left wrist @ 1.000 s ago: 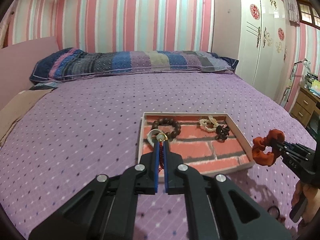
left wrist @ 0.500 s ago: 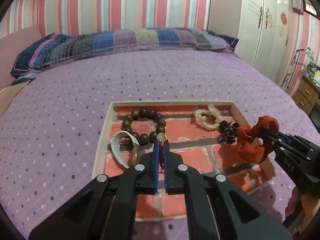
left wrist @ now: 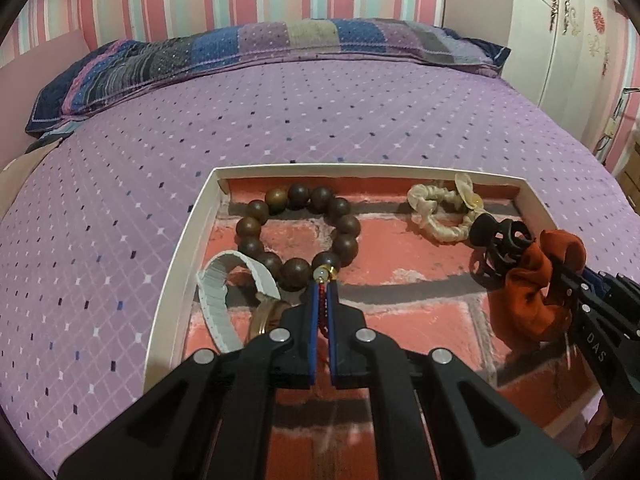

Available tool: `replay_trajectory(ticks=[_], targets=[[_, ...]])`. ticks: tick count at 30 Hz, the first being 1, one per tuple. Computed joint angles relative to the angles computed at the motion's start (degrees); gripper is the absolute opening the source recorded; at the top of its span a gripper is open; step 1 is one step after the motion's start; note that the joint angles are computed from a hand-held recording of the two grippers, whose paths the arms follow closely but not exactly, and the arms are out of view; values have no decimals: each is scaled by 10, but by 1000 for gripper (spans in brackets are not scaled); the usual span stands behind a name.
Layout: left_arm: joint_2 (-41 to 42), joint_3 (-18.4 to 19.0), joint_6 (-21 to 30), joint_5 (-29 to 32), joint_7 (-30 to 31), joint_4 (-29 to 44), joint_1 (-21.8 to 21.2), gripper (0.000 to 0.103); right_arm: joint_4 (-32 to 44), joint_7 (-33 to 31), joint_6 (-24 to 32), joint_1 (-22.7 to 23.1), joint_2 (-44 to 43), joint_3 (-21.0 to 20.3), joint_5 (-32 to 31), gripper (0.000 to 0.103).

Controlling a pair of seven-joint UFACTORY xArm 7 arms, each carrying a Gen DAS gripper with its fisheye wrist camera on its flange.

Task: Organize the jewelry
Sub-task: 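Carry the red charm and orange scrunchie into the tray and open both tools, then move both open tools back toward the remaining jewelry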

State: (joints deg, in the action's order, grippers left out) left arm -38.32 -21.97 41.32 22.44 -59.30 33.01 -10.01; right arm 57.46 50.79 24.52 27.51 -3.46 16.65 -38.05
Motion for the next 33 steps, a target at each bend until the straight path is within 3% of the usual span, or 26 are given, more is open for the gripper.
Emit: replay_trajectory(ticks=[6,9,11,15,17,19,20,21,29,33], targets=[[31,-2,11,17,-7,18,14,4,53,-16,44,14,46,-9,-5,17],[45,1,20,23,-7,27,13,4,69,-48,65,24,59,-17,27,18],[52,-1,28,29,-9,32,11,5,70,-47,72,30,59,-21,27,24],[53,7,43,24,-2,35,-6,6,62,-53,78,34,46,-24,25,59],[43,12,50,17,3,35,-15,7,51,-65,68,31,32,-23,39,66],[29,17,51,9,9,34,-22,28,38,-77,61,27,11,-19,49,75],[20,16,51,6,10,33,-25,53,28,-82,52,24,-4,-17,52,77],[5,6,57,12,4,35,-23,67,20,-87,45,20,-14,-14,57,81],[-75,-21,123,-9,18,49,-46,78,-47,-87,30,-27,-138,27,63,98],[-143,-33,174,-35,22,37,-62,79,-97,-99,29,-39,-224,41,92,98]])
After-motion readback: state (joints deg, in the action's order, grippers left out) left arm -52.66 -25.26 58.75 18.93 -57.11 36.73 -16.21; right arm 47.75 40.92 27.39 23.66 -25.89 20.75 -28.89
